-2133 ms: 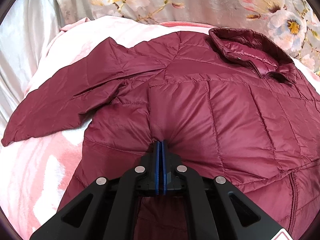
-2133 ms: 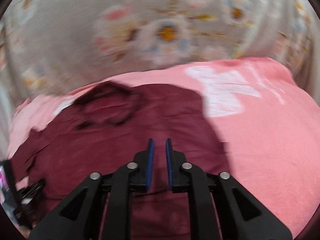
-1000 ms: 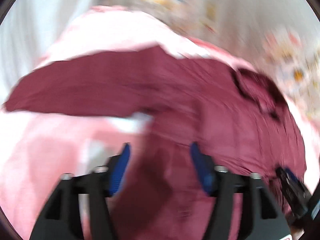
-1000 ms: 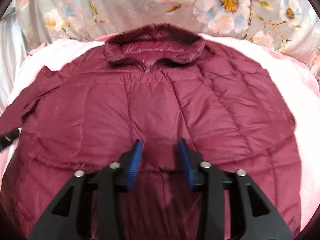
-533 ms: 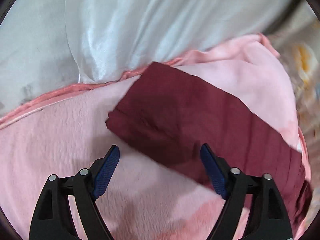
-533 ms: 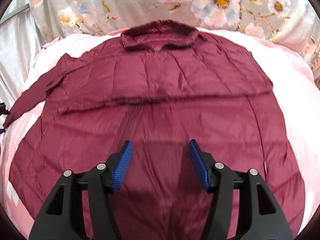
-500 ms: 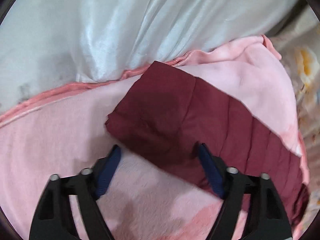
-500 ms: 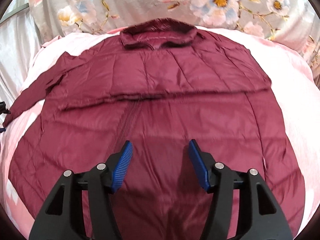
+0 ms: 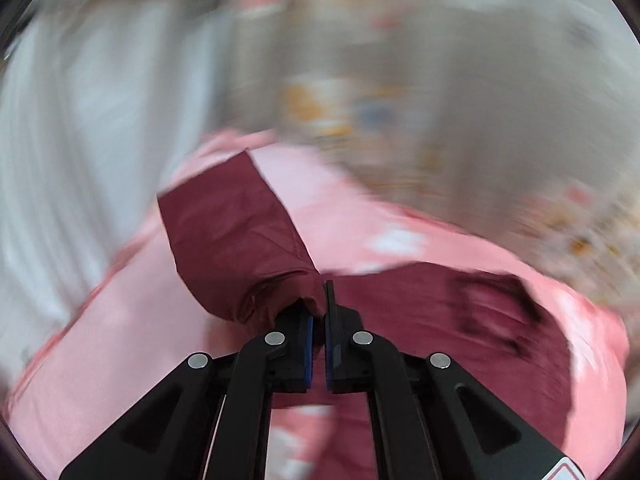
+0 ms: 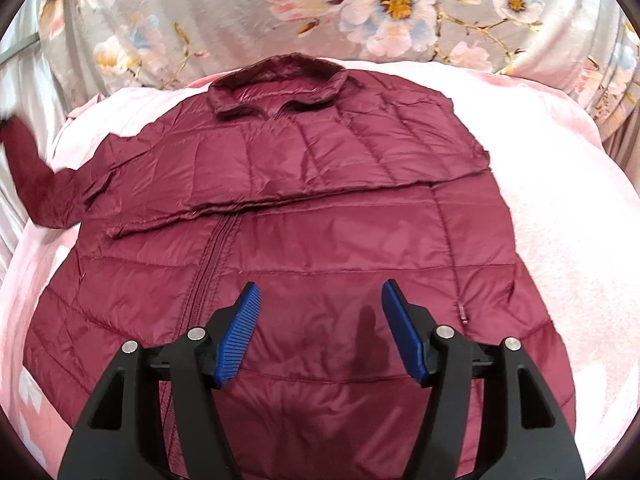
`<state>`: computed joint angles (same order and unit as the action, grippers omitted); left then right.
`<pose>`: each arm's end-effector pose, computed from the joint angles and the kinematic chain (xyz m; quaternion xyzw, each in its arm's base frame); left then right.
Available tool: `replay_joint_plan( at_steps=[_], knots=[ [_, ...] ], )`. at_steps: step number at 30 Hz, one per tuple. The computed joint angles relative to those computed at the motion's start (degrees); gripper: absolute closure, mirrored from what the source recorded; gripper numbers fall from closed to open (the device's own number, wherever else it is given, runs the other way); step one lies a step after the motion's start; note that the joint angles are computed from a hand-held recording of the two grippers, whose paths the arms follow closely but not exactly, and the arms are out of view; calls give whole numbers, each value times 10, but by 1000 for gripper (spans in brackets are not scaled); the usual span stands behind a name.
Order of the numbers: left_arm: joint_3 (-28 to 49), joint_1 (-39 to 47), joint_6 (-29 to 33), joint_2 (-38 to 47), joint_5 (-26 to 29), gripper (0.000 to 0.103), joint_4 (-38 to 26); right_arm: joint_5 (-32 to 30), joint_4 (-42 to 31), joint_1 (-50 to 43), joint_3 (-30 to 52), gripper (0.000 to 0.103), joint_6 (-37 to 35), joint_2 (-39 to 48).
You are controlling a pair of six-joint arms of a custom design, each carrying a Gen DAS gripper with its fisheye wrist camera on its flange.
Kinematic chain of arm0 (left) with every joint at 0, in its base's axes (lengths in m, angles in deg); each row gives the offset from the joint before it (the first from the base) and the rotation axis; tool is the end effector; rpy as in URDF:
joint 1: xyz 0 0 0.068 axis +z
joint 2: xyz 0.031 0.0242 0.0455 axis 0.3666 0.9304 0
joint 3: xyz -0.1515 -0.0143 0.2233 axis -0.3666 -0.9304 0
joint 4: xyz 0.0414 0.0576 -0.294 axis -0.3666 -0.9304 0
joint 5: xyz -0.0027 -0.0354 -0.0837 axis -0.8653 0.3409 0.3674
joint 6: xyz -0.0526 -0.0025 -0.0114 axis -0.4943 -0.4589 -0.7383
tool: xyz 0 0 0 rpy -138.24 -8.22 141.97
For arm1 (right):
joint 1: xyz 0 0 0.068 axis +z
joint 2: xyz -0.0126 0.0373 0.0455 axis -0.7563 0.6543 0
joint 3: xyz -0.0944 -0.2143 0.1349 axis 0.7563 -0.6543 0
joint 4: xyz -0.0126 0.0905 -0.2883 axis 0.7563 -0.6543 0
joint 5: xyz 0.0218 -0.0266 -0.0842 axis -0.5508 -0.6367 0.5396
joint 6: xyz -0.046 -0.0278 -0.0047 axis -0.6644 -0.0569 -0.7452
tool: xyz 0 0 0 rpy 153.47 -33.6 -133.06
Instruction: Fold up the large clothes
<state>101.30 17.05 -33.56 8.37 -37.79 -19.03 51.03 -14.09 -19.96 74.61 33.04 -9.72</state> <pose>0.2968 -0.0230 0.3197 -0.0665 0.8950 -0.0636 0.4365 0.1244 0.0533 0.1555 0.1129 0.9226 0.0060 0.3689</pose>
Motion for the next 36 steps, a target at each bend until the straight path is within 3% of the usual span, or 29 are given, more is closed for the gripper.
replay_joint_plan(
  at_steps=[2,7,9,10,11,13,17,21,25,29,30,33,34,36],
  knots=[
    [24,-122,-17,-3,-38,101,-14,-6,-20,-15,0,42,-8,-28],
    [50,-320,-87,58,-89,96,-11,-43,-74,-97,0,41,-55,-108],
    [41,-350,-111,84,-84,75,1,-56,-90,-127,-2,40,-72,-132],
    [24,-358,-129,92,-70,47,10,-63,-99,-145,-1,39,-82,-144],
    [1,-360,-146,93,-54,33,25,-72,-104,-161,-1,37,-93,-153],
    [-41,-364,-180,86,-36,33,49,-81,-106,-179,1,37,-110,-158],
    [-148,-302,-212,18,43,30,84,-106,-63,-194,1,35,-125,-125],
    [-210,-197,-208,-31,56,30,74,-167,45,-223,5,32,-130,-25],
    [-215,-54,-194,15,128,30,78,-203,171,-240,28,32,-120,126],
    [-207,31,-197,66,216,30,104,-258,274,-275,61,34,-104,274],
    [-206,45,-200,78,239,30,114,-255,287,-275,71,37,-104,305],
    [-191,61,-223,124,283,30,140,-278,318,-284,108,71,-115,398],
    [-182,59,-235,142,291,30,147,-283,316,-289,115,94,-118,401],
    [-172,55,-254,166,305,30,166,-302,306,-311,126,101,-127,366]
  ],
)
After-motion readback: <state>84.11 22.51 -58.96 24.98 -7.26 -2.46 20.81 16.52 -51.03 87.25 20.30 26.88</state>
